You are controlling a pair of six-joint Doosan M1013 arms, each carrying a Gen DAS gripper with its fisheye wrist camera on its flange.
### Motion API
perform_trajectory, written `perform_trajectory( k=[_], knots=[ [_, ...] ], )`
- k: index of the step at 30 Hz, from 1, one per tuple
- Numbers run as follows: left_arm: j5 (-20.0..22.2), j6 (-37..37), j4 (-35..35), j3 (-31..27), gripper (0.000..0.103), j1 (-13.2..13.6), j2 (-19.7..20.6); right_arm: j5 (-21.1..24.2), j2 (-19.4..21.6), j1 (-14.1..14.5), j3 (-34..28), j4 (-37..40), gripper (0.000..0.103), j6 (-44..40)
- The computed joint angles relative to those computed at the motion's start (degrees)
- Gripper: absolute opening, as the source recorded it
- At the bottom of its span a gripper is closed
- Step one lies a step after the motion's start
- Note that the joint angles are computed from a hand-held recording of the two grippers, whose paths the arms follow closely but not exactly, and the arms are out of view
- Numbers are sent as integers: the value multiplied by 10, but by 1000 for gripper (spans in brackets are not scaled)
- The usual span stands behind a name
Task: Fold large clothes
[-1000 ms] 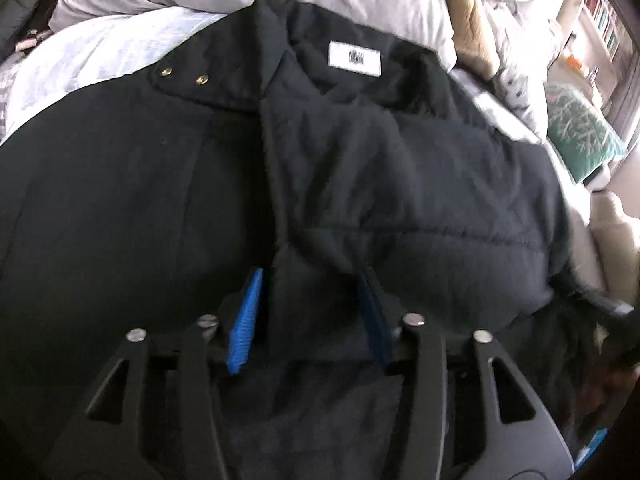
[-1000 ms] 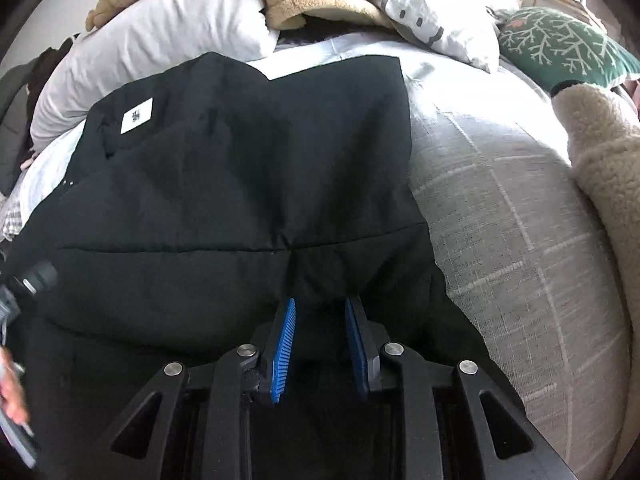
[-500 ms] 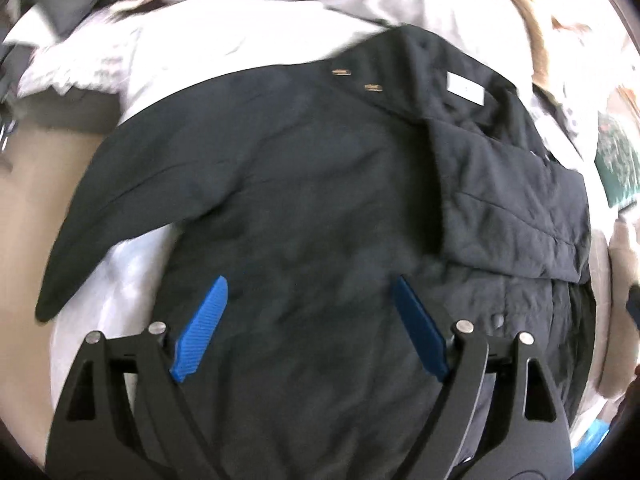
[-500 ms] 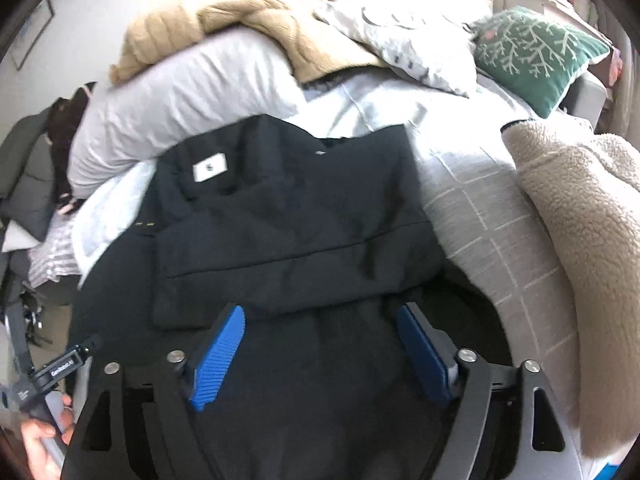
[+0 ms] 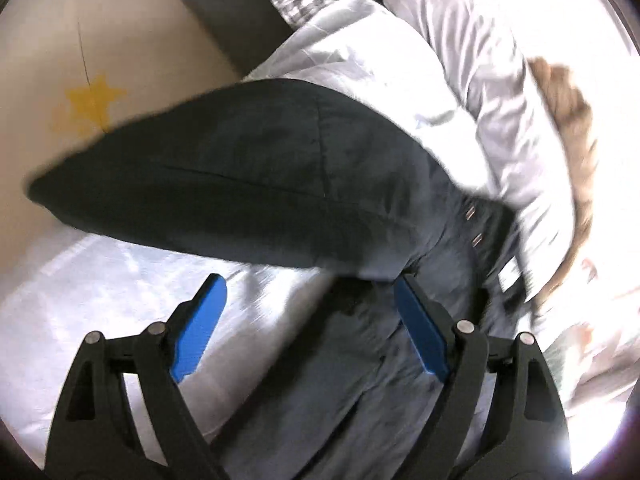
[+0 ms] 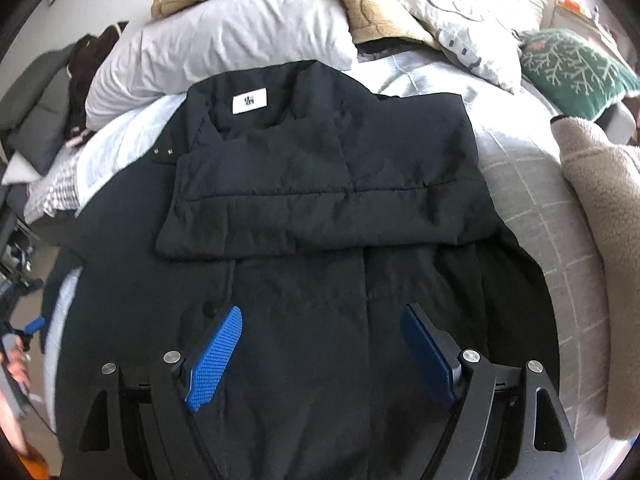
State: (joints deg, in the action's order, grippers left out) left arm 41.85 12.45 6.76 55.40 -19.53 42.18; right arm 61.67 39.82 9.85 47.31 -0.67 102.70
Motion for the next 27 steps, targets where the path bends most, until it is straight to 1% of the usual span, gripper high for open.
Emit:
perform_trajectory(
  k=[2, 4, 6, 9, 11, 13, 14, 15, 16, 17, 18, 19, 20, 22, 25, 27],
  knots=[
    [-59, -55, -4, 29, 86, 4, -4, 2, -1, 0, 4, 1, 84, -6],
    [-108, -135, 31, 56, 86, 4, -10, 5, 1, -1, 3, 3, 84, -9],
    [-126, -209, 86, 68, 86, 2, -12, 8, 2, -1, 4, 1, 84, -10],
    [-133, -321, 169, 79, 86, 4, -13, 9, 2, 1, 4, -5, 84, -10],
    [-136, -360, 191, 83, 86, 9, -11, 11, 3, 0, 3, -4, 84, -9],
    [-133, -410, 232, 83, 84, 10, -9, 13, 5, 0, 2, -3, 84, -7],
    [-118, -420, 245, 77, 78, 8, -7, 15, 6, 0, 2, -4, 84, -6],
    [-96, -419, 255, 68, 67, 6, -4, 17, 7, 0, 0, -5, 84, -5],
    [-80, -416, 263, 62, 59, 5, -1, 18, 8, -1, -1, -6, 84, -4],
    [-66, -412, 271, 55, 45, 3, 1, 19, 8, -1, 0, -6, 84, -3],
    [-59, -411, 279, 51, 35, 1, 3, 19, 8, -2, 0, -5, 84, -2],
    [-57, -415, 291, 48, 32, 0, 3, 18, 8, -3, 1, -3, 84, -1],
    [-56, -421, 306, 48, 27, -2, 2, 19, 9, -3, 0, -2, 84, -1],
    [-47, -424, 342, 40, 24, -7, 1, 18, 9, -5, 1, 1, 84, 0],
    [-34, -392, 393, 17, 20, -17, 3, 16, 8, -6, 1, 1, 84, 1],
    [-38, -357, 422, -1, 19, -23, 5, 14, 8, -6, 2, 0, 84, 2]
  ],
)
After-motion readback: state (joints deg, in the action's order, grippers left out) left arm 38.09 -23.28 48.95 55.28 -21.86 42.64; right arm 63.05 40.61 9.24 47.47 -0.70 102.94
